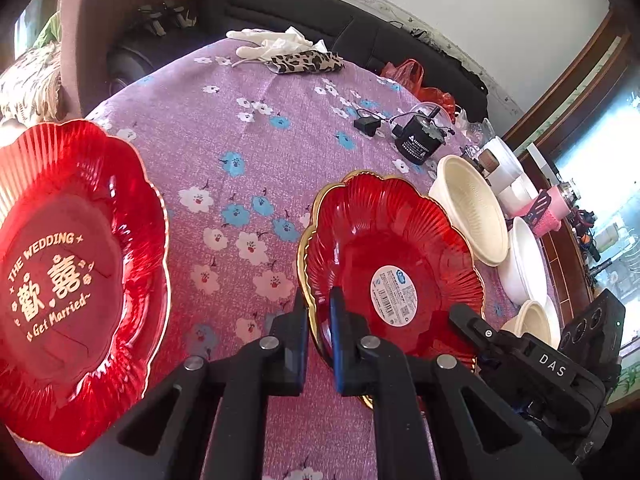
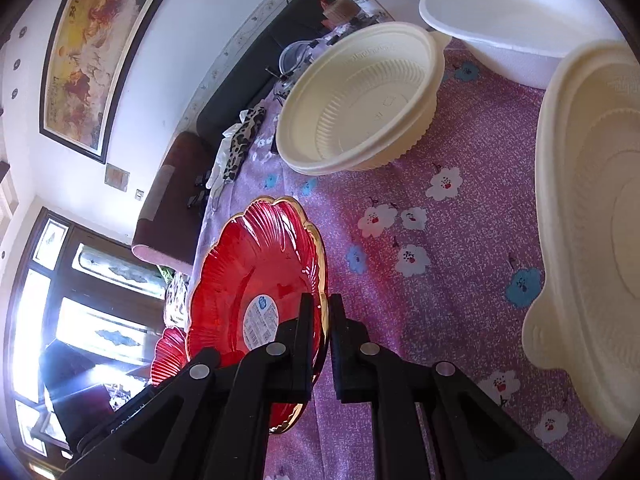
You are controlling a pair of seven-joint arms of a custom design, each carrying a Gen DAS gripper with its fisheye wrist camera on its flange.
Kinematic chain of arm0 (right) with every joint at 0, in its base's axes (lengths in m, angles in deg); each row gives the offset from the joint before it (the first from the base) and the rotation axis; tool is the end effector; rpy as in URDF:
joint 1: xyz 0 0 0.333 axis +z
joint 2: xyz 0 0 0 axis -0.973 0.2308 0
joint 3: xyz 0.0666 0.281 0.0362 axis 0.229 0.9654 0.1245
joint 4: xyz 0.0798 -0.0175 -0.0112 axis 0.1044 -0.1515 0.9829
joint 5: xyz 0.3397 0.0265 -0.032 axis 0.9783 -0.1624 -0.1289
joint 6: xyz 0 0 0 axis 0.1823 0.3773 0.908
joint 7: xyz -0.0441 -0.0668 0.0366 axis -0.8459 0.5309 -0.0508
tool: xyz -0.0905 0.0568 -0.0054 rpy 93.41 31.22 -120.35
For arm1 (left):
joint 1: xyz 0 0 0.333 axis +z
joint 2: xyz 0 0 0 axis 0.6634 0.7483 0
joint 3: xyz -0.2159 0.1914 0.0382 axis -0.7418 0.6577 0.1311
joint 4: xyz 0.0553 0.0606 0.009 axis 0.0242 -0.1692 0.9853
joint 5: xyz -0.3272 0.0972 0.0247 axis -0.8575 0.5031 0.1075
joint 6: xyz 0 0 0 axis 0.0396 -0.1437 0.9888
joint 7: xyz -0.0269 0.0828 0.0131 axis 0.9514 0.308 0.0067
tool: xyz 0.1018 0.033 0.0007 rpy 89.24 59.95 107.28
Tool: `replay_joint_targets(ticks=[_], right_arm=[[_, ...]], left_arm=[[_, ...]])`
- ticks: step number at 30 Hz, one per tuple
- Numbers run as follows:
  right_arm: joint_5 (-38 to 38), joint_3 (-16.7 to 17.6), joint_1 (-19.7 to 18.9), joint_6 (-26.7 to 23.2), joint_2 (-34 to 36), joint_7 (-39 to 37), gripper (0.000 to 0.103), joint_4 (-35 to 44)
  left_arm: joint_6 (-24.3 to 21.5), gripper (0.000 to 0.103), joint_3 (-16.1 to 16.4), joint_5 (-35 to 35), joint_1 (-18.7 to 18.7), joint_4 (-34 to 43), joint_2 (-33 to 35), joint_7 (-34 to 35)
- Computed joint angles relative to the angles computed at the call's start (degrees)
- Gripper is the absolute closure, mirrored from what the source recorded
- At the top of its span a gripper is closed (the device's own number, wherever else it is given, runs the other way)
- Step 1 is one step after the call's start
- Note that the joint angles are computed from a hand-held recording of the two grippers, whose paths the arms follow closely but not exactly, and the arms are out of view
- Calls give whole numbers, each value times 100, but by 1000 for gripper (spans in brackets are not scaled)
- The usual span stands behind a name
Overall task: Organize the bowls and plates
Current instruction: 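Lift the small red plate and carry it over the large red wedding plate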
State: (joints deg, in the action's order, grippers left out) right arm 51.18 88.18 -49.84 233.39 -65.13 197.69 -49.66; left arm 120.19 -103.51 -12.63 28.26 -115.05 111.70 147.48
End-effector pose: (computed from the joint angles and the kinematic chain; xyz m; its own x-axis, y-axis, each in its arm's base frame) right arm 0.4584 0.2413 0.3257 -0.3419 -0.6026 -0.7211 -0.5808 0.7387 -0.3419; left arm 0.5633 -0.3161 0.3577 -0.2122 -0.8904 0.4027 -0.8746 -0.0108 -0.4847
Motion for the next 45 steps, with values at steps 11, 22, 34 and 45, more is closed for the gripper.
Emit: replay_joint_targets(ticks=[11, 22, 34, 45], right_arm=[[2026, -448, 1366, 1, -170, -2140, 94, 651], [2706, -969, 2357, -774, 841, -3024, 94, 2640], [2038, -2298, 3265, -2356, 2153, -2040, 94, 4308], [896, -2617, 3132, -3397, 2776, -1117, 92, 5160]], left_arm=[[708, 94, -341, -576, 607, -1304, -1222, 322], [913, 94, 284, -1000, 819, -2404, -2304, 596], [635, 93, 809, -734, 910, -2499, -2080, 478], [106, 89, 1500, 1106, 475, -2239, -1741, -1043]])
